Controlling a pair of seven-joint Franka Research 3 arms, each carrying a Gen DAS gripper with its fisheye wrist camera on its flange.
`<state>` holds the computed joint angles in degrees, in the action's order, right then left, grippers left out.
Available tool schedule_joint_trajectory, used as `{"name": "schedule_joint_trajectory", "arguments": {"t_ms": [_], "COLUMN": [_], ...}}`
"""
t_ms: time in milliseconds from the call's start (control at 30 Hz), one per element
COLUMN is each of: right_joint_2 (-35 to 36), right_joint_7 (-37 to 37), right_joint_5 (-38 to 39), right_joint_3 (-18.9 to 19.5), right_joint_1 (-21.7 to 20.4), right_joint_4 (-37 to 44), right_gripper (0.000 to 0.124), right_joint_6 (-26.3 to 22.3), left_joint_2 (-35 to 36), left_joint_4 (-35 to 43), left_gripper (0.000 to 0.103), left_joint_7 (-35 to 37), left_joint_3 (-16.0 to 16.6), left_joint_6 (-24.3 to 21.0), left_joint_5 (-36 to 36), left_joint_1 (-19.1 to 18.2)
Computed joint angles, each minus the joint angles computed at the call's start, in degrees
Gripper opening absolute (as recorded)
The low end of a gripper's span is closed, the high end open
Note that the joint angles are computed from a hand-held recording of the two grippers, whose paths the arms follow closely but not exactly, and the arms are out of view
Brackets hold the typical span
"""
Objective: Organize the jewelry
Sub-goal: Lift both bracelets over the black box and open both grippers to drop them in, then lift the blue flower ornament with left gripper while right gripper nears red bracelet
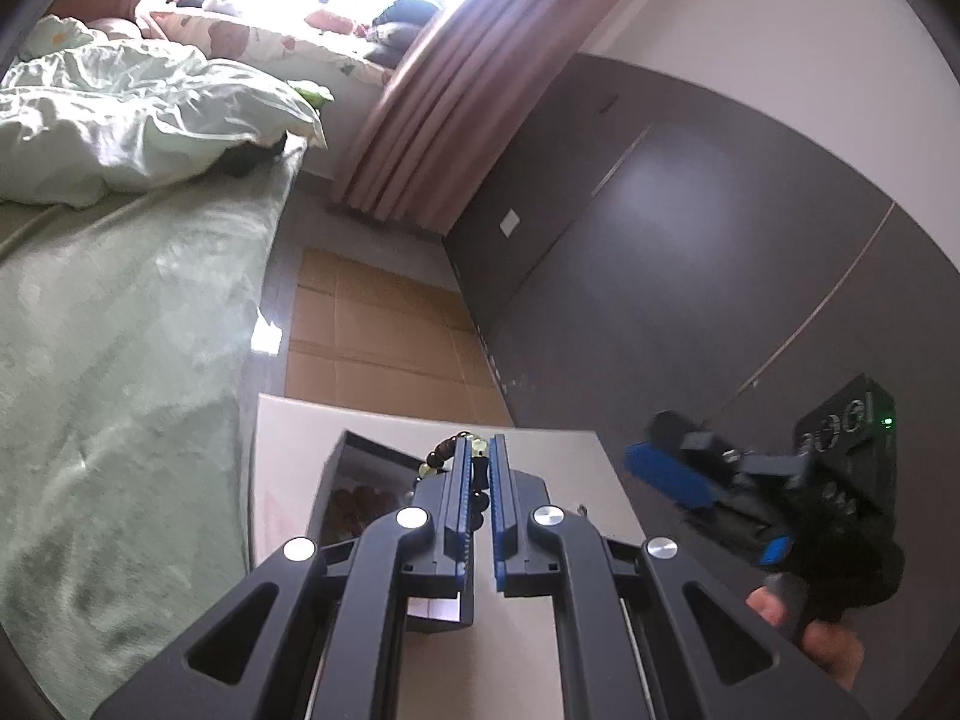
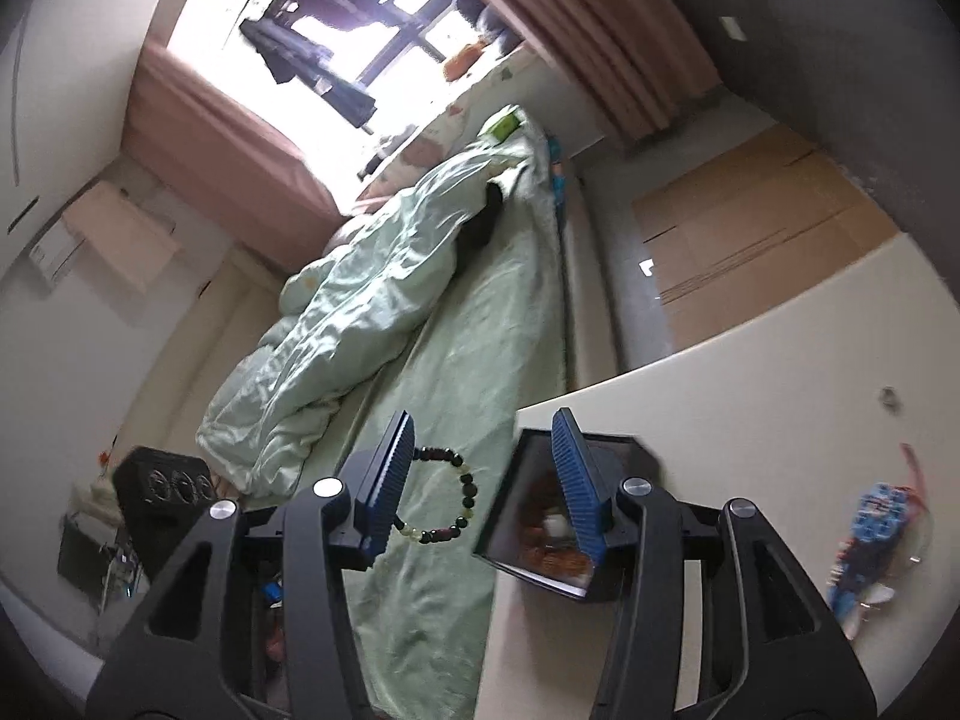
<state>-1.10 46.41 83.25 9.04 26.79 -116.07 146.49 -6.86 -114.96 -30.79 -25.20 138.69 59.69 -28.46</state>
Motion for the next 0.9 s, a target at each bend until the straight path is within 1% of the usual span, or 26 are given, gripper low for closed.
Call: {"name": "schedule_joint_trajectory", "arguments": {"t_ms": [133,167,200,233,267,300,333,400,433,500,567,667,900], "right_joint_2": [-3.71,-4.73,-5.74,-6.70,-7.45,-8.63,-9.26,-11.46,-12.28,-14.02,-15.31,-14.90,-12.98], "right_joint_7": [-0.96,-1.05,-1.04,-0.92,-0.66,-0.13,0.43,0.75,1.06,2.39,3.88,6.42,11.75], "right_joint_5": [2.58,3.22,3.63,3.78,3.80,3.66,3.37,2.79,2.52,1.70,-0.14,-3.77,-7.06], "right_joint_3": [-1.54,-1.99,-2.48,-2.91,-3.28,-3.82,-4.16,-5.09,-5.47,-6.25,-6.49,-7.10,-8.07], "right_joint_1": [-1.21,-1.48,-1.78,-2.04,-2.27,-2.68,-2.93,-3.72,-4.03,-4.78,-5.40,-5.85,-6.83], "right_joint_4": [-4.70,-6.29,-7.84,-9.28,-10.54,-12.32,-13.27,-16.11,-17.15,-19.41,-21.05,-21.31,-21.28], "right_gripper": [0.049,0.049,0.049,0.049,0.049,0.049,0.049,0.049,0.049,0.055,0.066,0.066,0.066], "right_joint_6": [0.43,0.57,0.51,0.42,0.47,0.37,0.43,0.82,1.04,1.72,3.37,3.14,1.21], "left_joint_2": [2.06,2.53,2.97,3.21,3.40,3.57,3.67,4.35,4.74,6.23,7.80,10.54,18.46], "left_joint_4": [1.12,1.40,1.65,1.73,2.03,2.48,2.76,3.50,3.99,5.64,7.26,10.15,18.31], "left_gripper": [0.004,0.006,0.022,0.035,0.063,0.072,0.072,0.072,0.072,0.073,0.076,0.077,0.077], "left_joint_7": [0.88,1.18,1.77,1.75,1.21,-0.42,-0.62,0.62,0.98,2.30,3.34,5.08,9.42], "left_joint_3": [0.28,0.47,0.69,0.79,0.65,0.20,0.27,0.65,0.70,0.79,1.14,1.90,4.69], "left_joint_6": [0.11,0.11,-0.02,-0.54,-2.04,-4.55,-5.06,-4.37,-4.72,-5.57,-5.65,-5.71,-4.69], "left_joint_5": [-1.00,-1.48,-2.48,-2.80,-2.63,-1.09,-0.64,-1.03,-1.08,-1.42,-1.25,-0.93,-0.67], "left_joint_1": [-0.42,-0.58,-0.78,-0.99,-1.32,-1.80,-2.10,-2.54,-2.83,-3.56,-4.31,-5.75,-9.78]}}
